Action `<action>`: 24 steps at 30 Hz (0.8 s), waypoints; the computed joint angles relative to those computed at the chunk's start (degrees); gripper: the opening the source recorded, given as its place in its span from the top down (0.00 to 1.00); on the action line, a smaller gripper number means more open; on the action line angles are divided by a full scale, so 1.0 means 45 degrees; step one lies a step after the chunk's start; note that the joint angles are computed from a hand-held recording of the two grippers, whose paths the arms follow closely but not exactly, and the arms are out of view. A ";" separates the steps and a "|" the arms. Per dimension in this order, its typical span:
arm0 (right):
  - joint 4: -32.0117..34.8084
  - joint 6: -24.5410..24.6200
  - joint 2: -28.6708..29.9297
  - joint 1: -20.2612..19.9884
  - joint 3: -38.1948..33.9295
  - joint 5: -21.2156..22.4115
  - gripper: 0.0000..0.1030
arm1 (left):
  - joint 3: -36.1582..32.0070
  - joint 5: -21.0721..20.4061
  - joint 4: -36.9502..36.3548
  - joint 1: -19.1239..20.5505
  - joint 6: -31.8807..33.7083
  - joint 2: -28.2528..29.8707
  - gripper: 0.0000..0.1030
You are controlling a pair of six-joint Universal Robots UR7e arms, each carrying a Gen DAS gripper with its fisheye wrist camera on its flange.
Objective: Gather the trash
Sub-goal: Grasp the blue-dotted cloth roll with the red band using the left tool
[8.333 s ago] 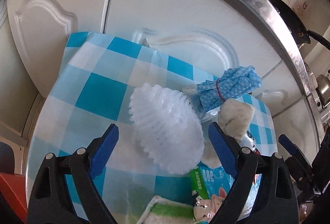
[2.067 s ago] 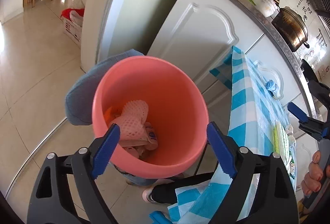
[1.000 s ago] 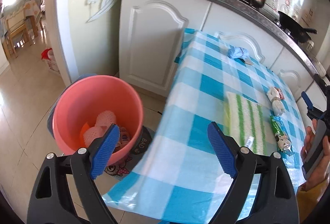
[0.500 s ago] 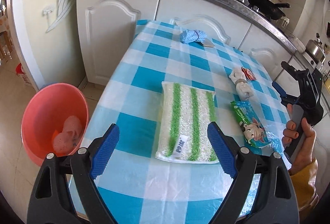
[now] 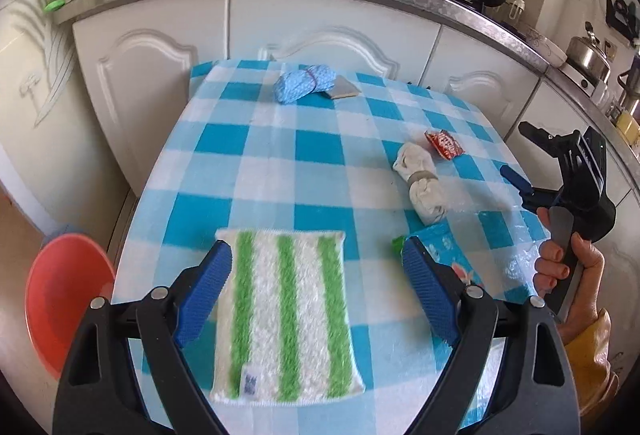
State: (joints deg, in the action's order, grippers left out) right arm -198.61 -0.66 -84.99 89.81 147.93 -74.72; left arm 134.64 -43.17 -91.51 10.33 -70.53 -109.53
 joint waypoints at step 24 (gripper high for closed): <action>-0.0374 0.0231 0.0203 -0.1228 0.0285 0.2133 0.05 | -0.4348 0.1223 -1.1862 0.7928 1.3699 0.8349 0.37</action>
State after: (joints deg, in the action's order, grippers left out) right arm -200.29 0.38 -84.08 84.28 149.21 -65.13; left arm 115.07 -37.66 -144.89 46.01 -8.88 -71.96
